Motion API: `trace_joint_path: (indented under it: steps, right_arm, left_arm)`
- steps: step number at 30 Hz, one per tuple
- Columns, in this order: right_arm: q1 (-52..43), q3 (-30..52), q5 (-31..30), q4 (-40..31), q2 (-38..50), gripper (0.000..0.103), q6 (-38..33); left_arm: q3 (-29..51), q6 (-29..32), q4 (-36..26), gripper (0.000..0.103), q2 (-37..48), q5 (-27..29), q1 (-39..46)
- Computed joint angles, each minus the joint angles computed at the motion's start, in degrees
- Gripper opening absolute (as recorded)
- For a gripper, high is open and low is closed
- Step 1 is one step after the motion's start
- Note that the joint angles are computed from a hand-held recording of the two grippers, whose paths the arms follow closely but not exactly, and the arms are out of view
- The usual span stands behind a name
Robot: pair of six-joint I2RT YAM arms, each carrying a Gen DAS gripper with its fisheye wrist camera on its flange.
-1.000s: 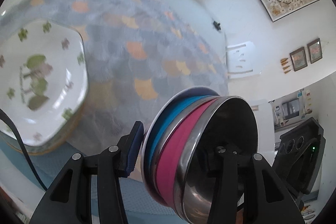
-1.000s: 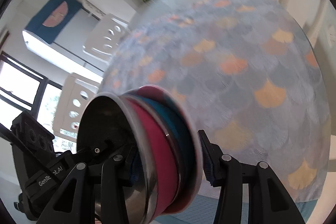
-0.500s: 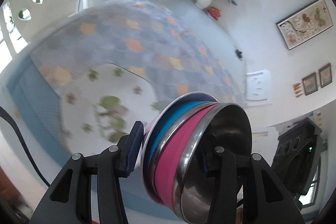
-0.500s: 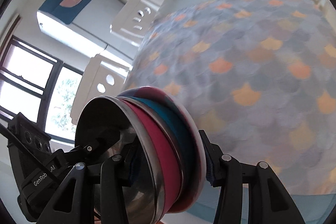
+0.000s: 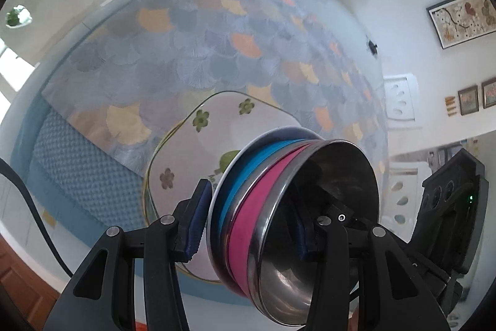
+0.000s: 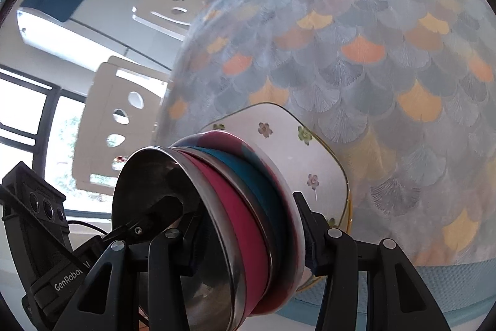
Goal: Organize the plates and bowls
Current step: 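Lift the nested bowl stack and carry it over the hexagonal plate stack, then lower the bowl stack onto the plates, open both grippers and withdraw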
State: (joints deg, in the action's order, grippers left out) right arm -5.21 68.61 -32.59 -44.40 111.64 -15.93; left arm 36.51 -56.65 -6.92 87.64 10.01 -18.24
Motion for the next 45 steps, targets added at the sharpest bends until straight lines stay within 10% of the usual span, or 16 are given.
trace_joint_path:
  steps: [14,22,28,33,37,45]
  right_arm:
    - [3.1,-0.9,4.5,4.9,1.3,0.049,9.5]
    - [-0.8,-4.8,6.2,6.3,-9.6,0.05,7.4]
    - [0.0,-15.9,9.3,7.7,-29.7,0.055,12.0]
    - [6.7,-25.3,24.7,11.2,-48.4,0.056,16.3]
    - [11.6,-28.1,35.1,11.0,-59.9,0.094,15.9]
    - [8.5,-23.1,28.1,1.2,-60.3,0.094,9.3]
  left_arm:
    - [0.8,10.1,2.8,0.042,4.2,9.0,6.1]
    - [-1.0,18.5,-3.4,0.045,-6.9,2.7,5.2]
    - [2.1,22.4,-15.6,0.045,-18.8,-18.4,-4.2]
    - [3.5,22.1,-19.0,0.059,-26.5,-30.7,-11.7]
    - [3.2,22.0,-21.0,0.069,-29.4,-43.3,-19.6]
    - [5.7,11.4,-33.3,0.076,-32.5,-46.8,-25.2]
